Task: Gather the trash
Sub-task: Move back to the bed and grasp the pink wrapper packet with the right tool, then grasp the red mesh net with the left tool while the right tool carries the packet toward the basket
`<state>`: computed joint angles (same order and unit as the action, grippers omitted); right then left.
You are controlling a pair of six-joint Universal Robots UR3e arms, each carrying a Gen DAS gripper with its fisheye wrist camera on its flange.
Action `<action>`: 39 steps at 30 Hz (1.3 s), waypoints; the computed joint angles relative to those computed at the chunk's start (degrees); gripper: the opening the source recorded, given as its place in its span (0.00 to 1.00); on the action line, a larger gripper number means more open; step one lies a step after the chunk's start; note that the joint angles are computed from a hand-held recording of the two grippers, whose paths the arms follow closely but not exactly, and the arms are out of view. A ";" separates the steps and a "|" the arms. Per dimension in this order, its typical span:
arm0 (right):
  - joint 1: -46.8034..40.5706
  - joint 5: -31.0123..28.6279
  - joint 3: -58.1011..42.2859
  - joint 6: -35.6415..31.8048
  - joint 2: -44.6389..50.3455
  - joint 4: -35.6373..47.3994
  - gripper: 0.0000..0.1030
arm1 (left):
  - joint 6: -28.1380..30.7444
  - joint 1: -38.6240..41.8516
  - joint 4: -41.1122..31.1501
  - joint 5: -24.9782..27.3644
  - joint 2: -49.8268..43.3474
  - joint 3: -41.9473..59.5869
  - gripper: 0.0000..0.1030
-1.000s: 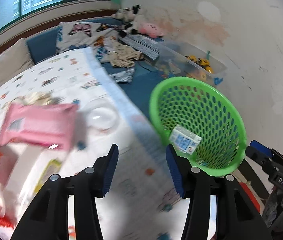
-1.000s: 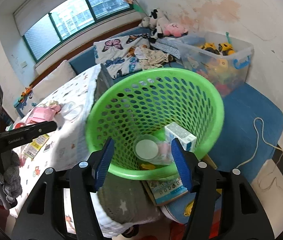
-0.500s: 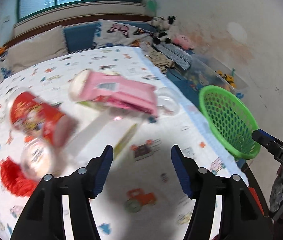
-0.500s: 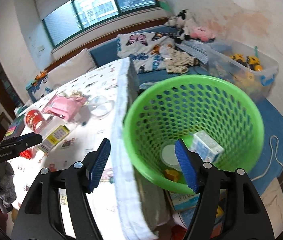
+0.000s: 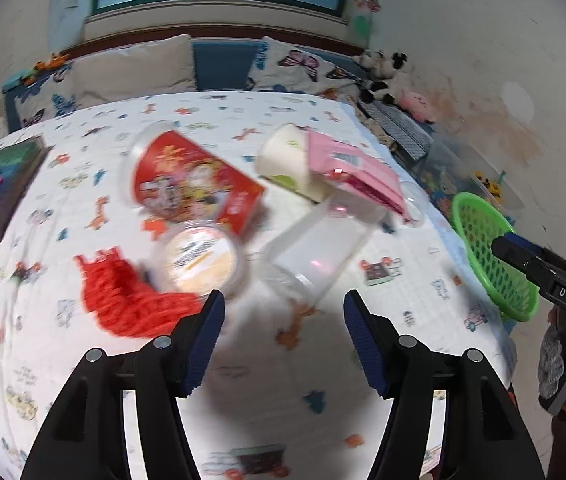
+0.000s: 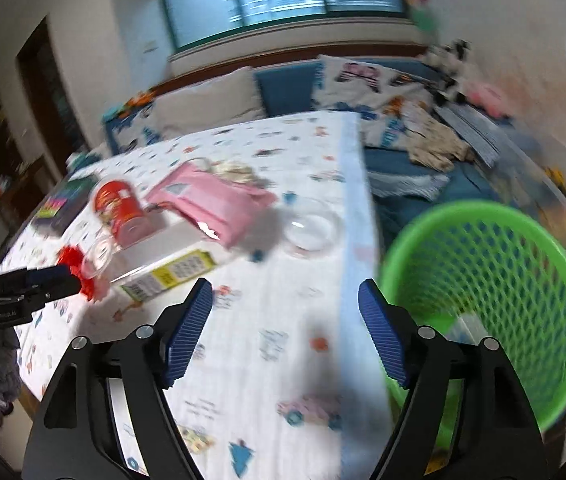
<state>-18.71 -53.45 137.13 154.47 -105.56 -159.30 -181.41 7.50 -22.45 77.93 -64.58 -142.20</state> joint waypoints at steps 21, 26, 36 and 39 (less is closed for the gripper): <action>26.93 -13.16 -44.31 -5.08 37.49 8.74 0.75 | 19.39 35.10 -36.00 -15.08 31.97 -6.32 0.65; 28.75 -15.04 -52.18 -6.05 43.43 12.90 0.75 | 22.77 40.34 -41.32 -17.18 33.56 -6.34 0.69; 28.42 -14.99 -55.08 -4.49 46.00 13.82 0.57 | 20.55 41.40 -35.45 -19.77 23.14 -6.38 0.69; 27.54 -14.36 -53.12 -3.80 44.74 12.21 0.53 | 18.07 40.07 -30.74 -19.64 19.42 -6.74 0.69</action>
<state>8.84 -67.81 84.01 150.66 -60.81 -147.09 -163.34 47.57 -53.19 58.29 -45.16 -148.94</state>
